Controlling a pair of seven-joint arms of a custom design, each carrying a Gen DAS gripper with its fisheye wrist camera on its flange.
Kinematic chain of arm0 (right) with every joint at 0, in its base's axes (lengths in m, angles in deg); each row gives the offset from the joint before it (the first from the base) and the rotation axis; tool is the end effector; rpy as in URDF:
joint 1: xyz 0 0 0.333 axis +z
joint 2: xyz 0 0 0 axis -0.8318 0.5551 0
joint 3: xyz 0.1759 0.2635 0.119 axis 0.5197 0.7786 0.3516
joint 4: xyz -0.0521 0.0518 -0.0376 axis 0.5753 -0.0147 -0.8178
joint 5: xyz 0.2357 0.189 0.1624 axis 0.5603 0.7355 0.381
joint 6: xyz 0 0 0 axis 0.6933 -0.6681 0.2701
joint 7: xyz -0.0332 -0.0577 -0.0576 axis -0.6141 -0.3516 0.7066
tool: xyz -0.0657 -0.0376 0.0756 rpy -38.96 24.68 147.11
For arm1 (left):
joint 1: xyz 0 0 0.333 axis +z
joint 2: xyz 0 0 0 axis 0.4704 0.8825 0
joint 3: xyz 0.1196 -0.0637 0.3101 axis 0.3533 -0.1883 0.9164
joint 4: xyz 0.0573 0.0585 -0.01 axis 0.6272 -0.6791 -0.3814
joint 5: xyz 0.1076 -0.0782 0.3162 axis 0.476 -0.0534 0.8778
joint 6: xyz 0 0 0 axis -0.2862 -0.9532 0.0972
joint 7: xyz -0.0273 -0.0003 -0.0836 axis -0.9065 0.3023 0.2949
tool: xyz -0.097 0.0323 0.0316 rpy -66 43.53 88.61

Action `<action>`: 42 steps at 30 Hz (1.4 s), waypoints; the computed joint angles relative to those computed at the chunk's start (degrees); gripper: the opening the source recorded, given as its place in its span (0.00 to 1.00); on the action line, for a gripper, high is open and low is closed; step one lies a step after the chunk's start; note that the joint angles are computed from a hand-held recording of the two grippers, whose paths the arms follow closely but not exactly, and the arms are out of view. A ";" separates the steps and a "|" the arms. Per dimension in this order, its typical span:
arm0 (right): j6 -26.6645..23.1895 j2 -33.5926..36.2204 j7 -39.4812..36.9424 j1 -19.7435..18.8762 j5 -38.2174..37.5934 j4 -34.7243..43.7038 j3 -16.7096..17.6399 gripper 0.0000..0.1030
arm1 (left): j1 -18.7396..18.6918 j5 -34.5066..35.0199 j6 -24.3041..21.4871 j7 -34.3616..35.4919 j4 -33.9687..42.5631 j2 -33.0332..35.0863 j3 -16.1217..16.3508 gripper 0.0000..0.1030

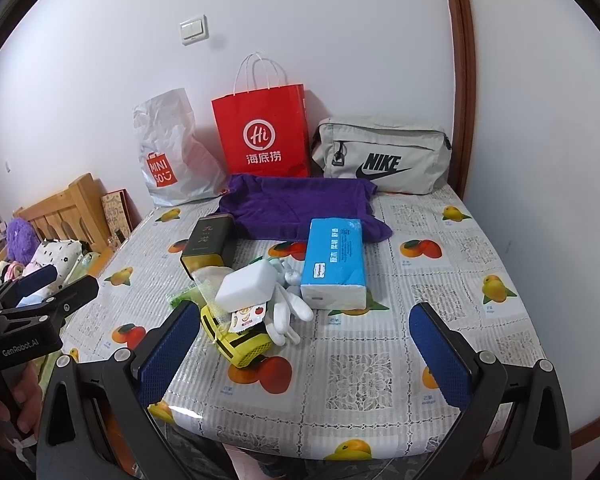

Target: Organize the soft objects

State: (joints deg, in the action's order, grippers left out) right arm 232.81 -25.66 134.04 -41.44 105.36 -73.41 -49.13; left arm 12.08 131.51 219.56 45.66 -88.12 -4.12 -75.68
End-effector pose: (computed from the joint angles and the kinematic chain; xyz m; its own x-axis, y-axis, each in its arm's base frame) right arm 0.7203 0.2670 0.4589 0.5538 -0.8232 -0.1252 -0.5538 -0.2519 -0.7936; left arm 0.6100 -0.2088 0.4740 0.4685 -0.8828 0.0343 -0.5134 -0.3037 -0.8026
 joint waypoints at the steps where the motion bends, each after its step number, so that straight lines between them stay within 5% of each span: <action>1: 0.05 -0.05 -0.12 -0.05 0.07 -0.08 0.08 1.00 | 0.00 0.03 0.07 -0.09 0.03 0.03 0.02 1.00; 42: 2.27 -1.68 -1.85 -0.75 1.59 -2.89 1.02 1.00 | -0.51 1.45 -0.42 -0.95 0.12 -0.05 0.16 1.00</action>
